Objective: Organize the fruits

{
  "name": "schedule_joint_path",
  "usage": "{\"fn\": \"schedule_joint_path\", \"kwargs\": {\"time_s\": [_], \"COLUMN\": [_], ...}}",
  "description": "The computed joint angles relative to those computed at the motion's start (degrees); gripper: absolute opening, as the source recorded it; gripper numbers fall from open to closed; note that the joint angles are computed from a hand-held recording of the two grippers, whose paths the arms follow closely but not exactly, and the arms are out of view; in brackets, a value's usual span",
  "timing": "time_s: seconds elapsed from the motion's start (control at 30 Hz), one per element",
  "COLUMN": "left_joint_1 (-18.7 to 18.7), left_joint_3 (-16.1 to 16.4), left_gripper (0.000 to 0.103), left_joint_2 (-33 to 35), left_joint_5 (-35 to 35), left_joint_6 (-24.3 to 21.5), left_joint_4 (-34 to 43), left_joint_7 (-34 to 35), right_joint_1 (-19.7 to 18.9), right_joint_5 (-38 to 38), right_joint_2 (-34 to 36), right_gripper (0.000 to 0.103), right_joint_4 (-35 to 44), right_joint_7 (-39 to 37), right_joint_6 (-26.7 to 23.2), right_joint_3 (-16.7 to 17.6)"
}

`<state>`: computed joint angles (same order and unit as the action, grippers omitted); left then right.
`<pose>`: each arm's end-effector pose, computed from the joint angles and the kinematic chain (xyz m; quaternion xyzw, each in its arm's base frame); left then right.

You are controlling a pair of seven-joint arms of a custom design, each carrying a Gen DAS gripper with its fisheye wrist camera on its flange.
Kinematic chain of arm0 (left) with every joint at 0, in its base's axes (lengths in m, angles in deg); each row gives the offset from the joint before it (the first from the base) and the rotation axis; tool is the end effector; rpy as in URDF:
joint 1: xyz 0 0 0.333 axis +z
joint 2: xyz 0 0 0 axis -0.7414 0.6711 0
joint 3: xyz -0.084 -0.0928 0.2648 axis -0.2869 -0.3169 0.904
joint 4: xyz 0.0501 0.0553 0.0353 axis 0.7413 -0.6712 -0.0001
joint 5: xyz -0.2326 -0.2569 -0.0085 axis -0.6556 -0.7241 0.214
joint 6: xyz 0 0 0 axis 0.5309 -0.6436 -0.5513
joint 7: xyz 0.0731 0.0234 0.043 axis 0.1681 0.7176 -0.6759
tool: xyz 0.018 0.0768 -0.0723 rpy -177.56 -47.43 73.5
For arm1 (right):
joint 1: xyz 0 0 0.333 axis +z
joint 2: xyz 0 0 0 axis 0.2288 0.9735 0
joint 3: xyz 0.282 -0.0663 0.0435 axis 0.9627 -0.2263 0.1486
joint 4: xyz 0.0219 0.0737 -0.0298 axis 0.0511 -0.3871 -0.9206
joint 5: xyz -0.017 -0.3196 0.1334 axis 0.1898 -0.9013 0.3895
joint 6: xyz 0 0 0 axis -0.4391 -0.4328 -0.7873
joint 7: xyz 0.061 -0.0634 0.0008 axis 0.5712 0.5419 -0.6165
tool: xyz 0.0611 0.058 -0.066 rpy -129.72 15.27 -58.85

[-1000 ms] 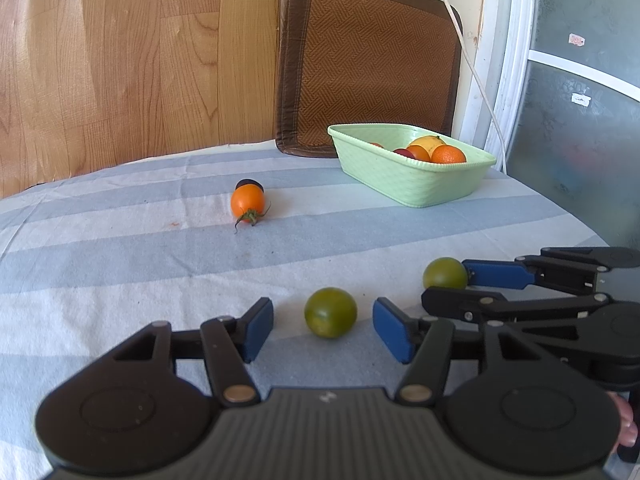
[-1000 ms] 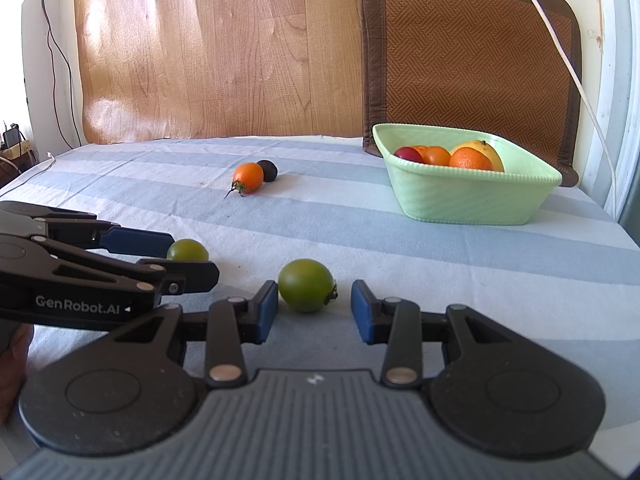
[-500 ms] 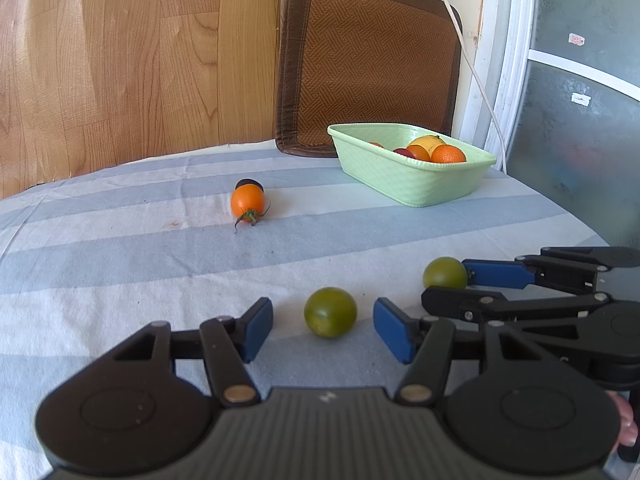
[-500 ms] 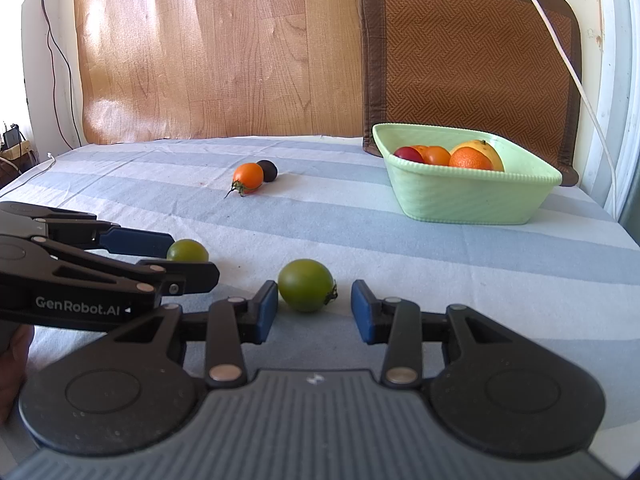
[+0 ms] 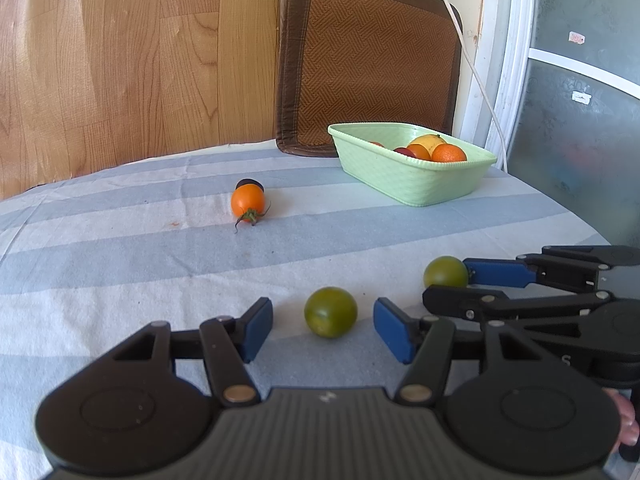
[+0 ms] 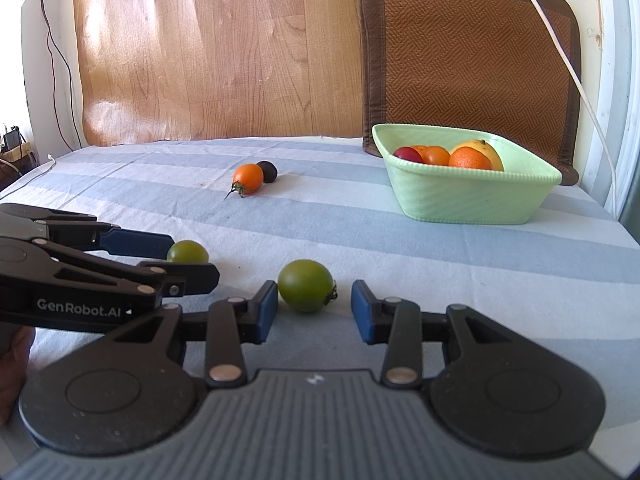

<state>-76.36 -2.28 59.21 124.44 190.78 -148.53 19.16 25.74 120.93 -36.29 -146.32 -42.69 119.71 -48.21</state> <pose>0.5438 -0.3509 0.2894 -0.6826 0.5674 -0.3318 0.3192 0.6285 0.2582 0.2707 -0.8073 0.3319 -0.1726 0.4565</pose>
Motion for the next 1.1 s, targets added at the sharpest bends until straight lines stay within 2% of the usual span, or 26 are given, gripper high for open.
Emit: {"fn": "schedule_joint_path", "kwargs": {"time_s": [1.1], "left_joint_1": [0.24], "left_joint_3": [0.04], "left_gripper": [0.058], "left_joint_2": [-0.25], "left_joint_5": [0.62], "left_joint_6": [0.51], "left_joint_4": [-0.38], "left_joint_7": [-0.8], "right_joint_1": [-0.24], "right_joint_5": [-0.32], "right_joint_2": [-0.08], "right_gripper": [0.044], "right_joint_4": [-0.11], "right_joint_7": [0.52], "right_joint_6": [-0.44], "right_joint_3": [0.06]}}
